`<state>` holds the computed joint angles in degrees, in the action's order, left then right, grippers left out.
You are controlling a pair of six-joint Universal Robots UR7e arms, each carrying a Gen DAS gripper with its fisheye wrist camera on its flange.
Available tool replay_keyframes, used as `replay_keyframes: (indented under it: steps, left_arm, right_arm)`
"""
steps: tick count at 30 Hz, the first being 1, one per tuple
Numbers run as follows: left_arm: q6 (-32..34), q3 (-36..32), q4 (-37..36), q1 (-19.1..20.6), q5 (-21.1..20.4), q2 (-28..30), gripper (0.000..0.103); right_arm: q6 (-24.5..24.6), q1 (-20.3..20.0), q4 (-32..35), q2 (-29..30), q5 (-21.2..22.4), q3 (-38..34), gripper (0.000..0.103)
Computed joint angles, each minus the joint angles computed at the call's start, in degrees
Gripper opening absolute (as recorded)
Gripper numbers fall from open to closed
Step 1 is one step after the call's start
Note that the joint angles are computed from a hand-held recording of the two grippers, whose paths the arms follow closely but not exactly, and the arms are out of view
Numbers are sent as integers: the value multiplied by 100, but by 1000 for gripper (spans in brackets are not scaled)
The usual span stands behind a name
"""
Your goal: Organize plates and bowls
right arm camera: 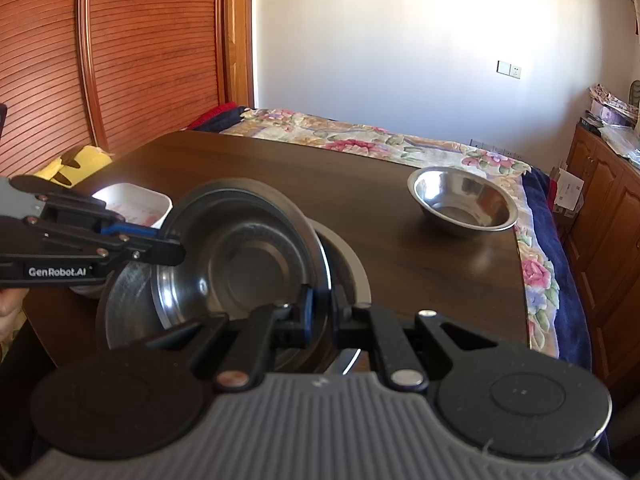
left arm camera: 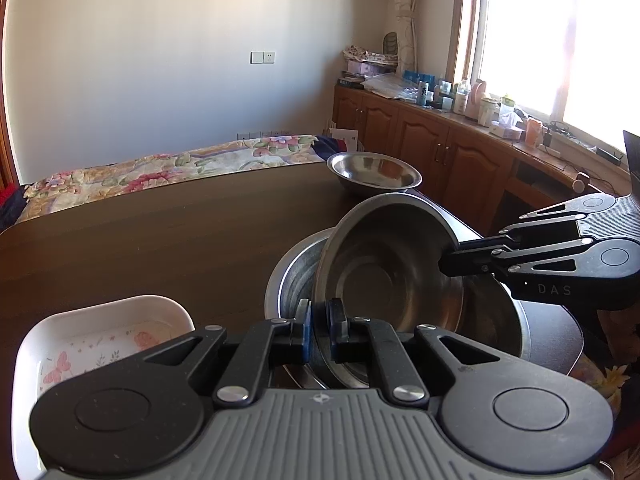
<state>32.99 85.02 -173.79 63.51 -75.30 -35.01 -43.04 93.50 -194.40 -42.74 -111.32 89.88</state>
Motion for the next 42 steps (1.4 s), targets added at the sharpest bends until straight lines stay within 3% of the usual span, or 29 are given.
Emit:
replay_keyframes:
  steps: [15,30,36,42]
  left_arm:
    - [169,-48,16,-3,78,18,13]
    - [414,-18,-154,-32,163,61,14]
    - [424,-43,-135,-26,177,81,14]
    - [392,-38,-222,-43,164,72,17]
  right_arm:
    - [-307,149,837,105,-518,-455,14]
    - [151,131,1976,-179,-471,-524,15]
    - [15,163,1890,-135,-571,-515,15]
    - [-183,133,1216,-44,-498,-386,15]
